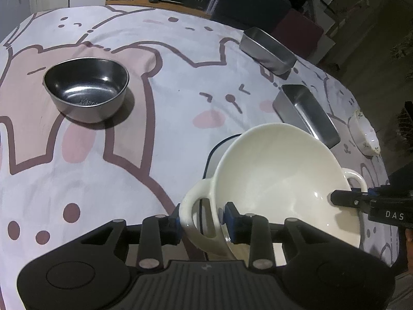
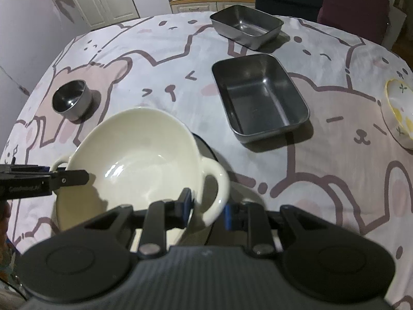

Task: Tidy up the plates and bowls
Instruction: 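Lower the held cream bowl onto the table with both tools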

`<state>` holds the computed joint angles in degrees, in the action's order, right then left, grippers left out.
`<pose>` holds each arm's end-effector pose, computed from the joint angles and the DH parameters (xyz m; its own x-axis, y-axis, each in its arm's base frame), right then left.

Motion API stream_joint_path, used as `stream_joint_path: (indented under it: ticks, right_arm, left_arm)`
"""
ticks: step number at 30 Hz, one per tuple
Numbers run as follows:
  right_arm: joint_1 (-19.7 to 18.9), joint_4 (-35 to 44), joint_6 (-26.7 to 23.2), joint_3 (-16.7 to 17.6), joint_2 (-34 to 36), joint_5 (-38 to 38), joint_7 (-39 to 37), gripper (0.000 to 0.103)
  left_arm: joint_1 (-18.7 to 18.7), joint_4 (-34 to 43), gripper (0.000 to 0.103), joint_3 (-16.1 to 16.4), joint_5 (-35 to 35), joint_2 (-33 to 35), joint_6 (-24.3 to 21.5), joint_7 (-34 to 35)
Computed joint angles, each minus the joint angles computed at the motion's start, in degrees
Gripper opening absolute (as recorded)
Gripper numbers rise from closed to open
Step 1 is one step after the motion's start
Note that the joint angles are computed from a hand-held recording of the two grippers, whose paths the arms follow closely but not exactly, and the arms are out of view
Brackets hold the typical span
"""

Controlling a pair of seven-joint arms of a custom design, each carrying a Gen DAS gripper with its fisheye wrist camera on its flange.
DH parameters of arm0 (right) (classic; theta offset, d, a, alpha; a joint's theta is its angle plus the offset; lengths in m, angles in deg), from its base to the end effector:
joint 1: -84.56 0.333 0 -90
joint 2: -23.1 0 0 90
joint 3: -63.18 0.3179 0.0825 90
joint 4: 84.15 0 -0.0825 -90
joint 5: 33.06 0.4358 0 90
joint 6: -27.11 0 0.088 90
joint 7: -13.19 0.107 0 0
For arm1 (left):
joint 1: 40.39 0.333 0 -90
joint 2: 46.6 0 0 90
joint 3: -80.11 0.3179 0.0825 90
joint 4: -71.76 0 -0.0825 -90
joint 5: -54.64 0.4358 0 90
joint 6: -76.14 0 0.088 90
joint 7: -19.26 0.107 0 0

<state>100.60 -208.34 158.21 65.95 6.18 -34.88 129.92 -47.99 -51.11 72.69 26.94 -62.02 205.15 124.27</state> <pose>0.5211 0.1787 0.5480 -0.0920 -0.9856 -0.1417 -0.9143 0.1400 -0.3800 0.5345 -0.1616 0.5435 -0.3366 -0.8860 0.3190 -0.8943 0.1947 -0.4029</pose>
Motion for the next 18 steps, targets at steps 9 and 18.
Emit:
stream_joint_path:
  ticks: [9, 18]
  right_arm:
    - [0.02, 0.85, -1.31, 0.12, 0.78, -0.16, -0.50, 0.030]
    - [0.04, 1.16, -1.68, 0.16, 1.47, -0.08, -0.26, 0.031]
  left_arm:
    - [0.02, 0.07, 0.035, -0.01, 0.34, 0.37, -0.53, 0.20]
    - [0.05, 0.43, 0.036, -0.20, 0.86, 0.87, -0.89, 0.13]
